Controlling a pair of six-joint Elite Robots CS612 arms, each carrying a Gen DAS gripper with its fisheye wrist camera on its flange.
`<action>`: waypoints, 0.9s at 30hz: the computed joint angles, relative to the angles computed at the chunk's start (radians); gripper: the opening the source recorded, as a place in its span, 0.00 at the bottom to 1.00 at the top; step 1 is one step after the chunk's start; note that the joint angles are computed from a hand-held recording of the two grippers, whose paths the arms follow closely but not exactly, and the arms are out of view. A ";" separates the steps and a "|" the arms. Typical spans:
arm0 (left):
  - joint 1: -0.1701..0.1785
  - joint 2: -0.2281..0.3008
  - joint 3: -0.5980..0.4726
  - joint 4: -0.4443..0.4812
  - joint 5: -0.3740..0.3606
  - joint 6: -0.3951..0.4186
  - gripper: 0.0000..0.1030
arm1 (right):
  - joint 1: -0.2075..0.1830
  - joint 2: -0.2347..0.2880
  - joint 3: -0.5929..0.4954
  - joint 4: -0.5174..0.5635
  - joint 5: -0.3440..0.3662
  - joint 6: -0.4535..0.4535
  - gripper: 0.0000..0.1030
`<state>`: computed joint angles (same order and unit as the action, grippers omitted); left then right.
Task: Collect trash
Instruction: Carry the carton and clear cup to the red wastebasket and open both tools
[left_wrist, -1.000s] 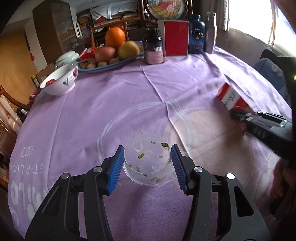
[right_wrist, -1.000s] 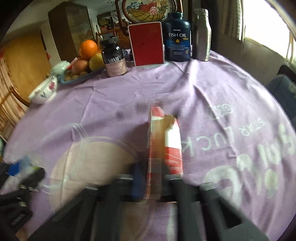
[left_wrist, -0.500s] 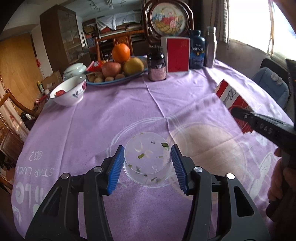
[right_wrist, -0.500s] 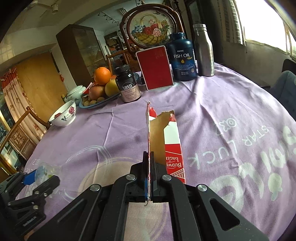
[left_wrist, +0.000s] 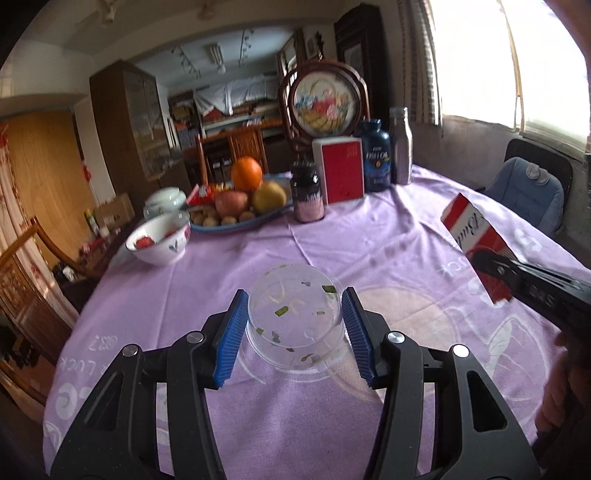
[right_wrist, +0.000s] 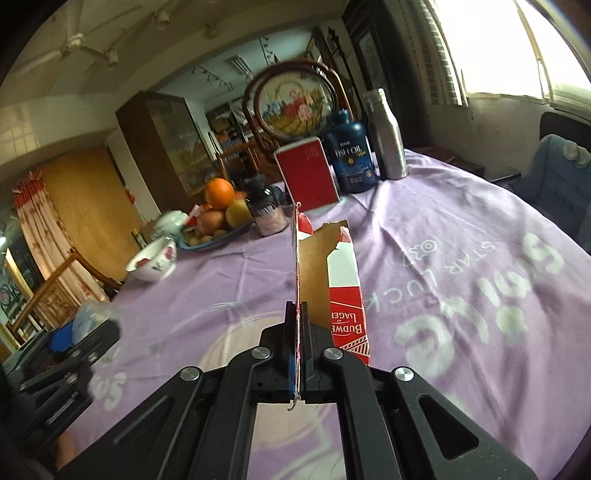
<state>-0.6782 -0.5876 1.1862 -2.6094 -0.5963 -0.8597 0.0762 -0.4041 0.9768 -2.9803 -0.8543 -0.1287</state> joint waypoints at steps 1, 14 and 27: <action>-0.003 0.000 0.002 -0.009 0.007 0.008 0.51 | -0.003 -0.011 0.023 -0.021 0.004 0.000 0.02; -0.035 -0.010 0.039 -0.081 0.023 -0.009 0.50 | -0.055 -0.141 0.288 -0.236 0.078 -0.021 0.02; -0.091 0.004 0.014 -0.186 0.052 0.068 0.50 | -0.123 -0.214 0.457 -0.445 0.068 0.006 0.02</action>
<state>-0.7693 -0.5832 1.2004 -2.7950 -0.5448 -0.7915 -0.0469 -0.6179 1.4338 -3.4248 -0.7861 -0.1229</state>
